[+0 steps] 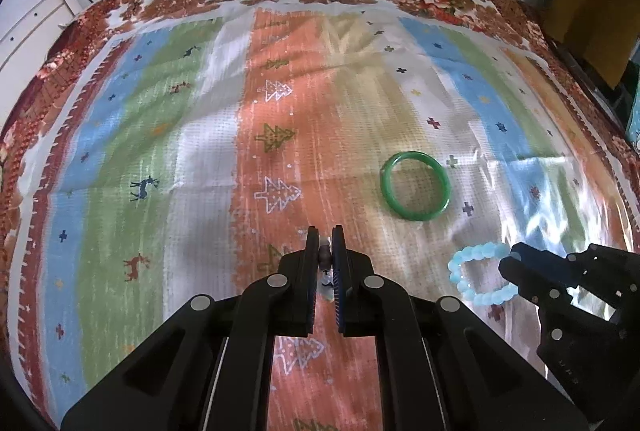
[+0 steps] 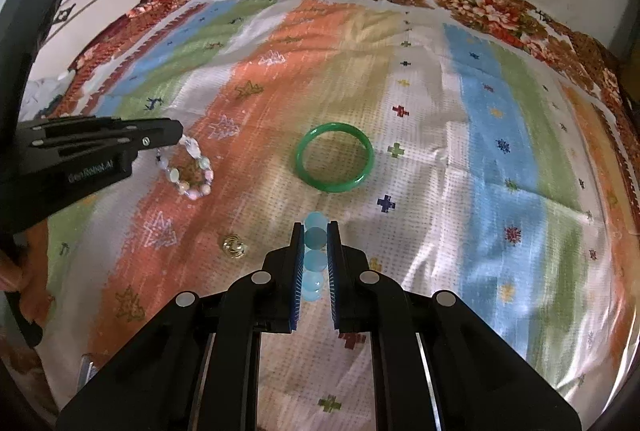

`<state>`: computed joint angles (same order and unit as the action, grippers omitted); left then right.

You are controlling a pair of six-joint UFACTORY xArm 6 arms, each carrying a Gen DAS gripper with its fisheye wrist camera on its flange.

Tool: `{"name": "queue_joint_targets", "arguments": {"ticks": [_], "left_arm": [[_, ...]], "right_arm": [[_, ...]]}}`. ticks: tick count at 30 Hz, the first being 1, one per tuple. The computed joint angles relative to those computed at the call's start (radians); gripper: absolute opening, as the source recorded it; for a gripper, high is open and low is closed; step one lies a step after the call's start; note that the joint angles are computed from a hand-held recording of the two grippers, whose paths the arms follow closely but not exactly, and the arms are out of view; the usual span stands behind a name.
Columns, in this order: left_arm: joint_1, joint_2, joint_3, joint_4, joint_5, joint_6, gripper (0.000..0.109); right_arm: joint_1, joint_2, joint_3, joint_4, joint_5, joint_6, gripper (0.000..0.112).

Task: Organize jewelry
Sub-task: 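Carry both bracelets over the silver tin and open both tools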

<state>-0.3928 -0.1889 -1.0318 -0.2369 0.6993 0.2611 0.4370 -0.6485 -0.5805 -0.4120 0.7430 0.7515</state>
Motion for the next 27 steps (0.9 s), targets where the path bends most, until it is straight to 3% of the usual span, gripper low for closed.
{"name": "queue_joint_targets", "arguments": {"ticks": [27], "left_arm": [[-0.012, -0.319, 0.180, -0.117, 0.046, 0.076, 0.006]], "right_arm": [[0.175, -0.199, 0.033, -0.124, 0.155, 0.155, 0.012]]}}
